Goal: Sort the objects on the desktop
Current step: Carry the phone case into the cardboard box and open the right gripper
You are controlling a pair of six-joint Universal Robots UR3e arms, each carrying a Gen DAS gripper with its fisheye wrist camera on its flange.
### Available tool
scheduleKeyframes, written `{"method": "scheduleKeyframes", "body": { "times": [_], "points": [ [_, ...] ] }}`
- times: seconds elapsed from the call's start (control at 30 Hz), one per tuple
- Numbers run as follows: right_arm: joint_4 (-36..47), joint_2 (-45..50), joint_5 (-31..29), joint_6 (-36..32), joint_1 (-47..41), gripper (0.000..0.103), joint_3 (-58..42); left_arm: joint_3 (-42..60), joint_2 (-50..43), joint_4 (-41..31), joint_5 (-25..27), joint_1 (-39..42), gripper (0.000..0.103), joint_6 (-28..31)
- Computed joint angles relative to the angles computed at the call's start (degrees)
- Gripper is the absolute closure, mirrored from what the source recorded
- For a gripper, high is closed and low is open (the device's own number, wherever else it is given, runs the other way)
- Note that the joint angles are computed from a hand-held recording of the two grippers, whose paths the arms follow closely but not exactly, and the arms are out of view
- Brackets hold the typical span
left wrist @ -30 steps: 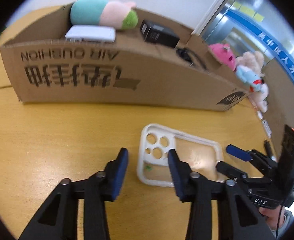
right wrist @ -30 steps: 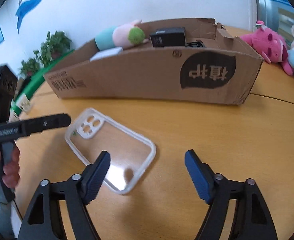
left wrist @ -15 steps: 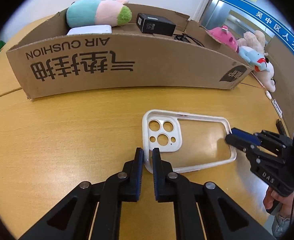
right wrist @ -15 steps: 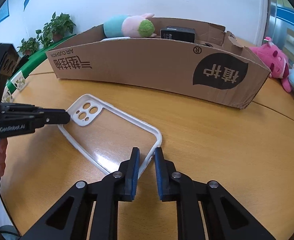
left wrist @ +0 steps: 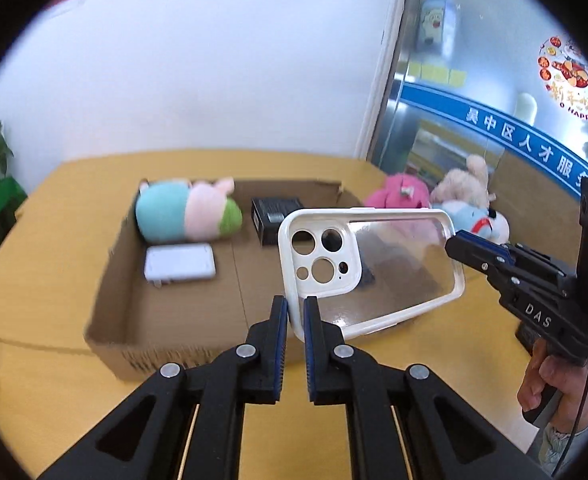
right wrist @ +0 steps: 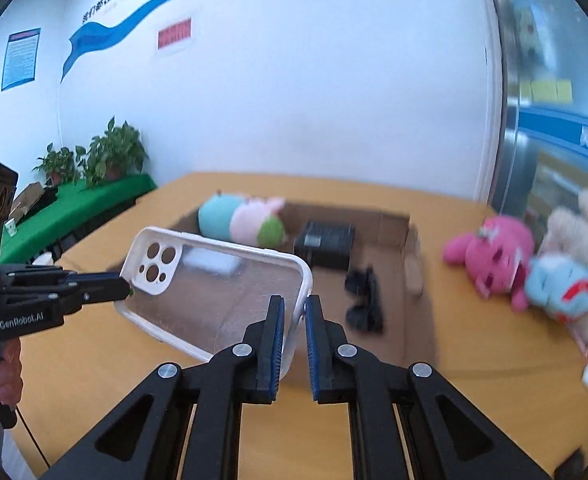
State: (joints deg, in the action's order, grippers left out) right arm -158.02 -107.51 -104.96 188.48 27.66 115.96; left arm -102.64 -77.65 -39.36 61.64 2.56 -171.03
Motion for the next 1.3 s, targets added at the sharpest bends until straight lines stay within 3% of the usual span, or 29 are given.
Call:
{"method": "scheduleKeyframes", "body": {
  "times": [0.2, 0.47, 0.77, 0.9, 0.93, 1.0, 1.03, 1.1, 1.17, 1.23, 1.27, 1.3],
  "points": [
    [-1.1, 11.9, 6.9, -3.5, -4.4, 0.093, -13.1, 8.9, -10.4, -1.4, -0.3, 3.5, 0.096, -1.7],
    [-0.8, 32.0, 15.6, 1.8, -6.8, 0.093, -23.7, 18.1, -24.5, -8.6, 3.3, 5.8, 0.097, -1.6],
    [7.2, 42.9, 22.5, 4.5, -8.8, 0.092, -29.0, 24.3, -31.8, -14.5, 14.7, 1.9, 0.097, -1.6],
    [11.5, 46.3, 22.8, 4.9, -8.0, 0.085, -33.0, 26.3, -33.0, -16.1, 16.9, 1.1, 0.097, -1.4],
    [10.1, 46.0, 23.9, 5.9, -8.4, 0.081, -31.9, 26.2, -32.8, -16.2, 17.0, 1.1, 0.095, -1.3],
    [6.9, 44.5, 27.3, 6.5, -9.8, 0.06, -29.1, 27.1, -32.8, -17.4, 17.6, 1.2, 0.094, -1.6],
    [6.5, 43.5, 26.5, 6.5, -9.6, 0.048, -28.3, 26.7, -32.1, -17.2, 18.6, 1.0, 0.094, -2.3],
    [4.6, 40.3, 19.4, 5.5, -7.4, 0.036, -26.0, 24.1, -29.5, -14.1, 19.0, 1.2, 0.087, -4.3],
    [-0.4, 36.1, 17.2, 4.0, -7.1, 0.027, -21.0, 18.4, -24.9, -8.6, 14.3, 2.8, 0.079, -4.6],
    [-7.4, 30.6, 12.7, 4.7, -6.3, 0.01, -13.8, 10.6, -19.9, 1.6, 12.0, 2.6, 0.06, -5.9],
    [-10.9, 28.5, 9.7, 5.8, -5.6, 0.0, -10.7, 5.7, -17.7, 9.4, 12.3, 1.6, 0.043, -7.0],
    [-16.2, 26.1, 6.2, 7.3, -4.7, 0.0, -6.2, 2.2, -16.6, 15.8, 12.8, 0.7, 0.027, -7.8]
  ]
}}
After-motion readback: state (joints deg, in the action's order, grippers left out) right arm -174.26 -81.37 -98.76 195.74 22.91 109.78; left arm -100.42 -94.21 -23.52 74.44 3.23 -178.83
